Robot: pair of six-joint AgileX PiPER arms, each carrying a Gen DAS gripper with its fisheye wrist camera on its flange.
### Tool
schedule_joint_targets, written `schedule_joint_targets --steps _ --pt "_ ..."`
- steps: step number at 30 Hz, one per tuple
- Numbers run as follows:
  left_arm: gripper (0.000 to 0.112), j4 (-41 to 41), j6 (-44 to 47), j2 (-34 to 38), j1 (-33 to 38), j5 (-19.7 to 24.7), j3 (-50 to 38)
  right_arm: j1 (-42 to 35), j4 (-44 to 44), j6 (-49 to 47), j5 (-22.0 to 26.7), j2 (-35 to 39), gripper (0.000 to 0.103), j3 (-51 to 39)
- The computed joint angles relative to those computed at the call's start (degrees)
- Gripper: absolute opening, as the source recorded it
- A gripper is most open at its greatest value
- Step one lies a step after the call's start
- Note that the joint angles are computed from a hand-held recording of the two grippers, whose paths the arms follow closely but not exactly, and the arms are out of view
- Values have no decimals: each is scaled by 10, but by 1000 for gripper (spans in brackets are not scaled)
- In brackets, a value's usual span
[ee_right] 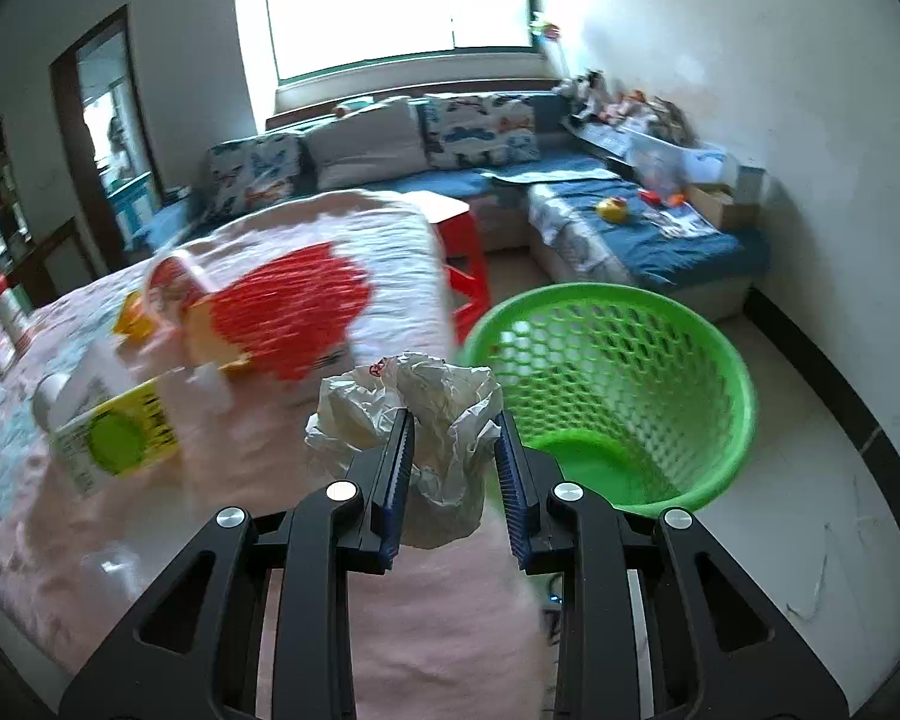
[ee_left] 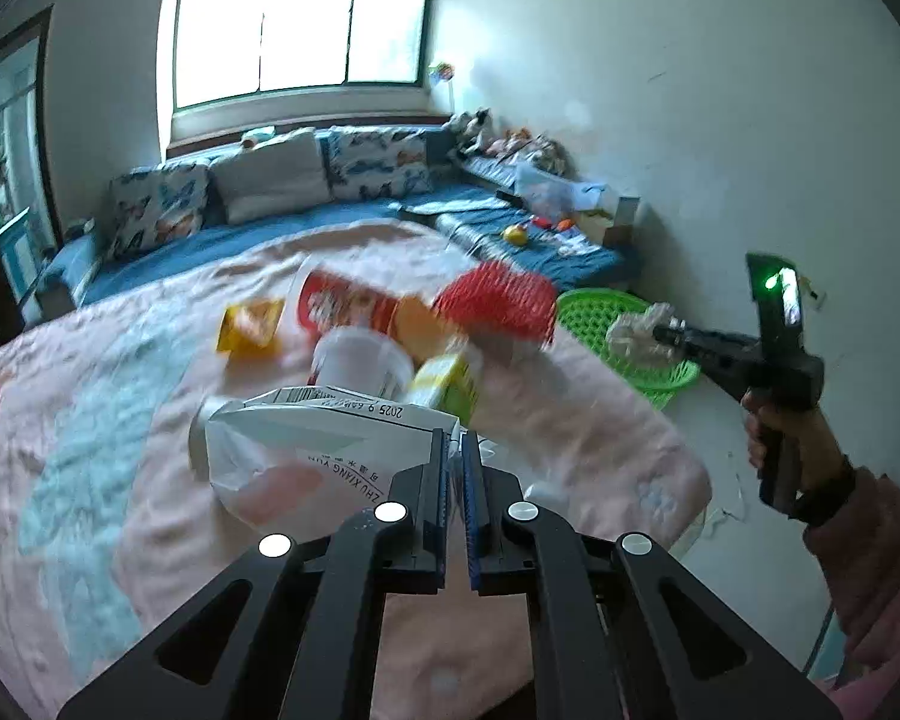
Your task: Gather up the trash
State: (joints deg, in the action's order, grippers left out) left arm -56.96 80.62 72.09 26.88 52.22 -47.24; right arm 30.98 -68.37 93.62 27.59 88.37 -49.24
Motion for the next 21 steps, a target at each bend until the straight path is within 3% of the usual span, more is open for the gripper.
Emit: schedule_joint_targets --steps 13,21 --pt "5 19 -126 116 -216 -67 -158 -131 4 -34 -41 42 28 0" --pt "5 100 -250 222 -343 -107 -288 -196 52 -104 -80 90 29 -24"
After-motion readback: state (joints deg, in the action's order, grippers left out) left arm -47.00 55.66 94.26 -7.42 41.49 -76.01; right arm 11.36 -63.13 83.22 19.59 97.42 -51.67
